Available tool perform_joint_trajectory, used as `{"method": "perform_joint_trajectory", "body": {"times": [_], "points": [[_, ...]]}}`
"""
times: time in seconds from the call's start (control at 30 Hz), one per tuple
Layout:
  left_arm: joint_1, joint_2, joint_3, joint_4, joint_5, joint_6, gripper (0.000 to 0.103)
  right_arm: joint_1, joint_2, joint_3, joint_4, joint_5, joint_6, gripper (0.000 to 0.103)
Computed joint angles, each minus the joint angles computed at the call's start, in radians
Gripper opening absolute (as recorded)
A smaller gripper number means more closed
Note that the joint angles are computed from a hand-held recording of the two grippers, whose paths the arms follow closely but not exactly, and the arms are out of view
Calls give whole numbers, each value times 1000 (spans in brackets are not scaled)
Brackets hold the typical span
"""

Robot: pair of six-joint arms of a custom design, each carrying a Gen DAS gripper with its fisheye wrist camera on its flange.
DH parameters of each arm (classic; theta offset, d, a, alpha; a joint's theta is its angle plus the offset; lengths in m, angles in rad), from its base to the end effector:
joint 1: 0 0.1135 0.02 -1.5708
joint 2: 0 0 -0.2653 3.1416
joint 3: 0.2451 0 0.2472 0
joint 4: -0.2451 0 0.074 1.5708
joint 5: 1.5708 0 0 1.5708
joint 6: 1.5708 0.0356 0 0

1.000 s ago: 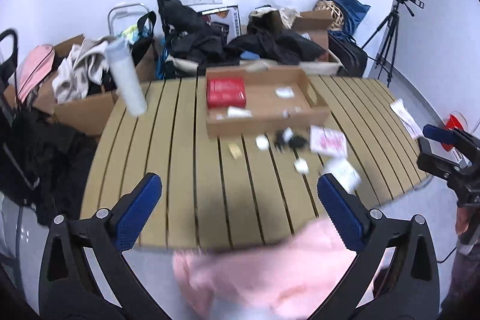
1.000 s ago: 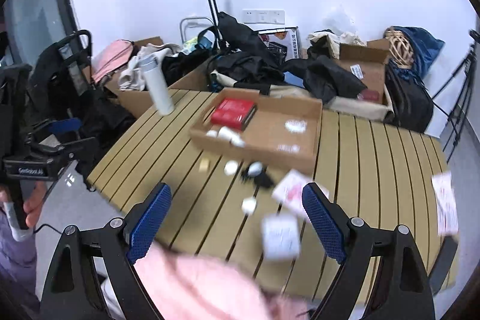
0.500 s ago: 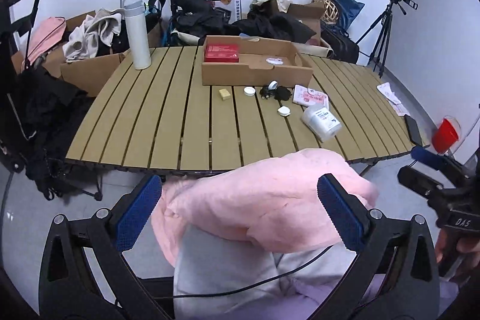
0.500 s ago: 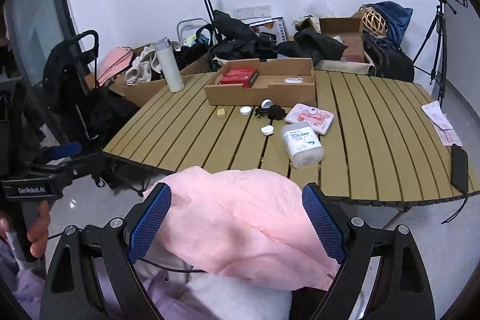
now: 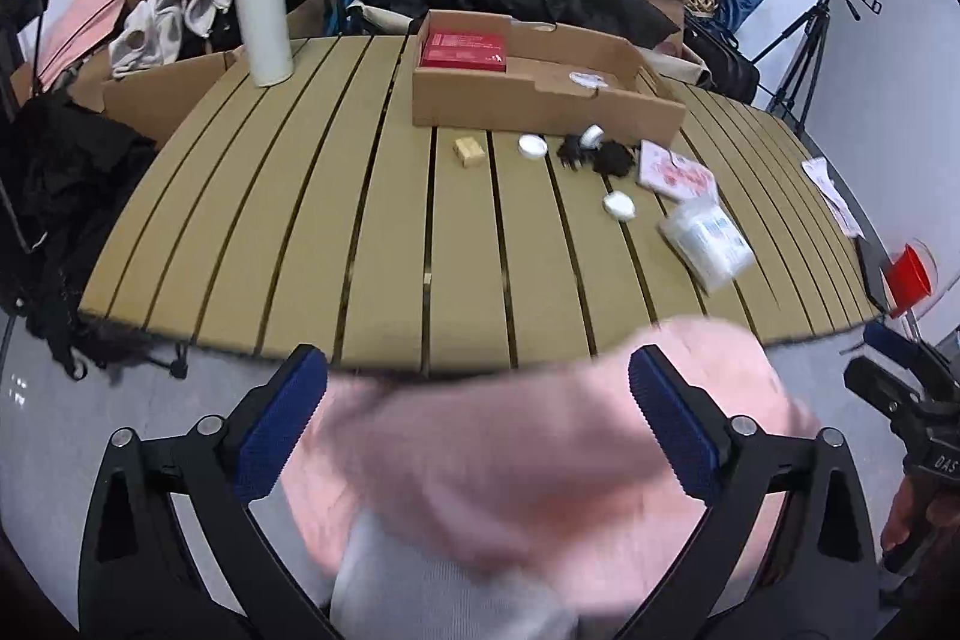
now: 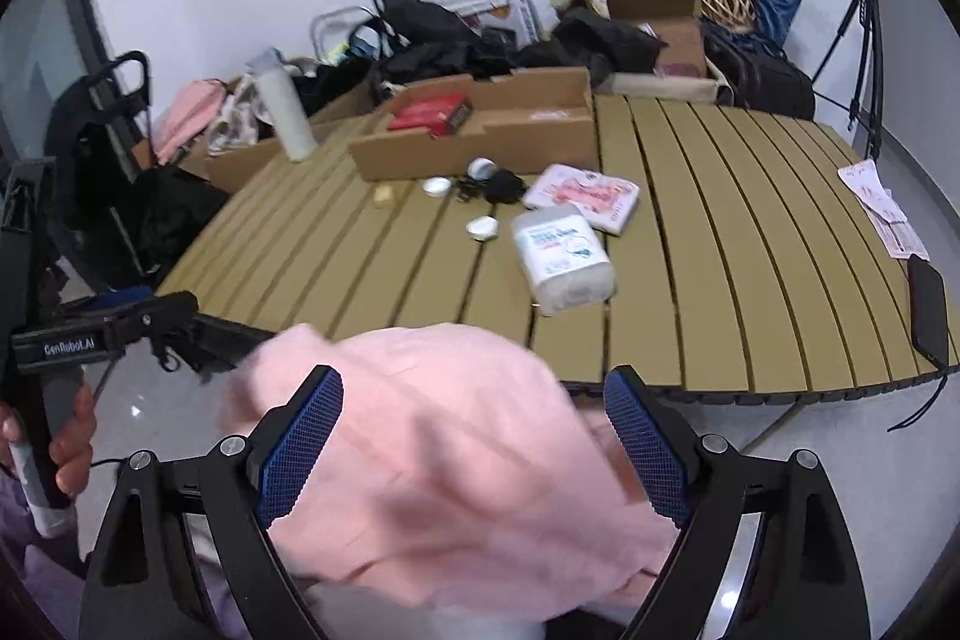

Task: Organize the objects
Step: 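Lift both tools away from the cardboard tray, then grasp the small white cap with the left tool while the right grasps the cotton-buds container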

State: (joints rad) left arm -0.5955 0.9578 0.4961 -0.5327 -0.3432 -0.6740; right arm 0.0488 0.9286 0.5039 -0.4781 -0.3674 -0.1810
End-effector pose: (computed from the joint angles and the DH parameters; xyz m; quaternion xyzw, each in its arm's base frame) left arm 0.1453 -0.0840 0.1872 -0.0856 0.9420 -0.0342 0.3226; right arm 0.1699 0.0211 0.1976 -0.1660 0.9159 0.1509 0.3330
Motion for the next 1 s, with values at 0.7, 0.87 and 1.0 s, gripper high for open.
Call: {"method": "perform_joint_trajectory", "body": {"times": [0.7,0.87,1.0], "points": [[197,1111,618,464,436,488,61,132,881,392,378,231,10,86],[191,1125,634,471,419,526,25,83,918,428,361,158,5,71],[186,1109,620,454,400,502,25,80,922,437,351,152,6,70]]}}
